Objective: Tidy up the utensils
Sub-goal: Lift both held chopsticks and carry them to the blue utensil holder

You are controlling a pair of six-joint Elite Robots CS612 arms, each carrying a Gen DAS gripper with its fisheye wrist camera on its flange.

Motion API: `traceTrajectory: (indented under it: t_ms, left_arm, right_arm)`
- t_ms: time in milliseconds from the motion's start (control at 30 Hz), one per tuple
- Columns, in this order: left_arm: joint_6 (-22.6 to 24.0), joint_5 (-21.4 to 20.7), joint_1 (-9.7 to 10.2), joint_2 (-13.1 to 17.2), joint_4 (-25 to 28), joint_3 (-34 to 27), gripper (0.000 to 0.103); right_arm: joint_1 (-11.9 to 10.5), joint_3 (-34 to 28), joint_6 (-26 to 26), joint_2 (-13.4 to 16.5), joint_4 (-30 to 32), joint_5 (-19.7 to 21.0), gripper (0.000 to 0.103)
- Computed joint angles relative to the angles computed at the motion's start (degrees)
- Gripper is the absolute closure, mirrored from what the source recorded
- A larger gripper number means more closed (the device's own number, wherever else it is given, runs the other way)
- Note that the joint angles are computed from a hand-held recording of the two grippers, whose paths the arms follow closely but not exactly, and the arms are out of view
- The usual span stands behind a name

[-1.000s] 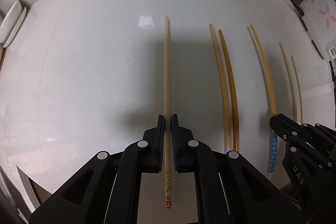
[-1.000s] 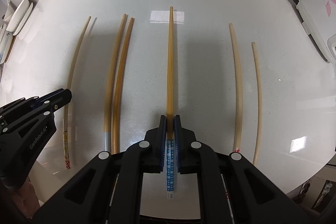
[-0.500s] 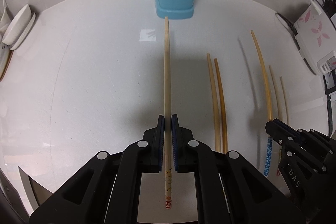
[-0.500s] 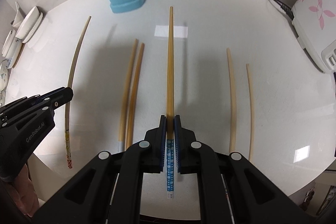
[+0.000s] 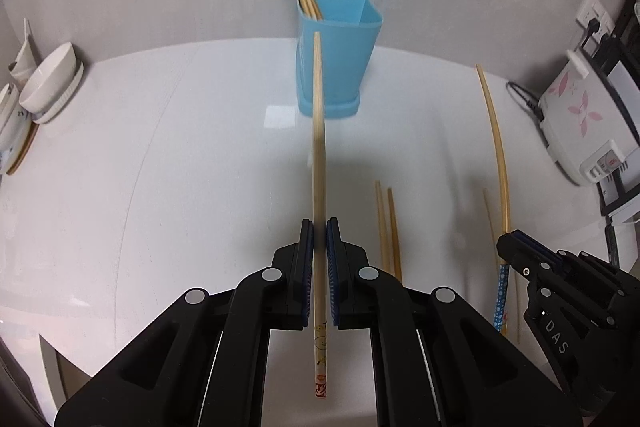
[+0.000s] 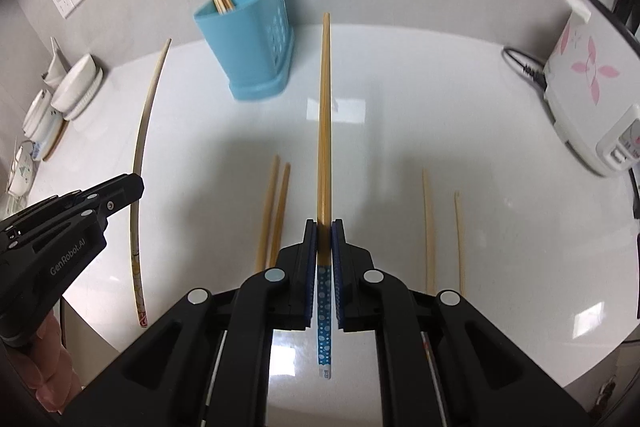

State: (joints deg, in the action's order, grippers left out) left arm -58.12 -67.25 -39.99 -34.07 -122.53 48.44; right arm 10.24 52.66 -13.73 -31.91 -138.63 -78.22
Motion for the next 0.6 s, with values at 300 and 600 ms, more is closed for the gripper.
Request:
traceTrajectory:
  t_ms: [300,600]
  left_arm:
    - [1.05,5.09,0.35,0.51,-3.8,-1.72,0.097]
    - [3.7,9.51,0.81,0.74,-13.37,-1.35,0.097]
  right_arm:
    - [0.01,-1.78,0.84,0.63,-5.45,2.32,0.096]
    - [-0.01,-5.46,1.83,2.11,-8.52,4.33,0.096]
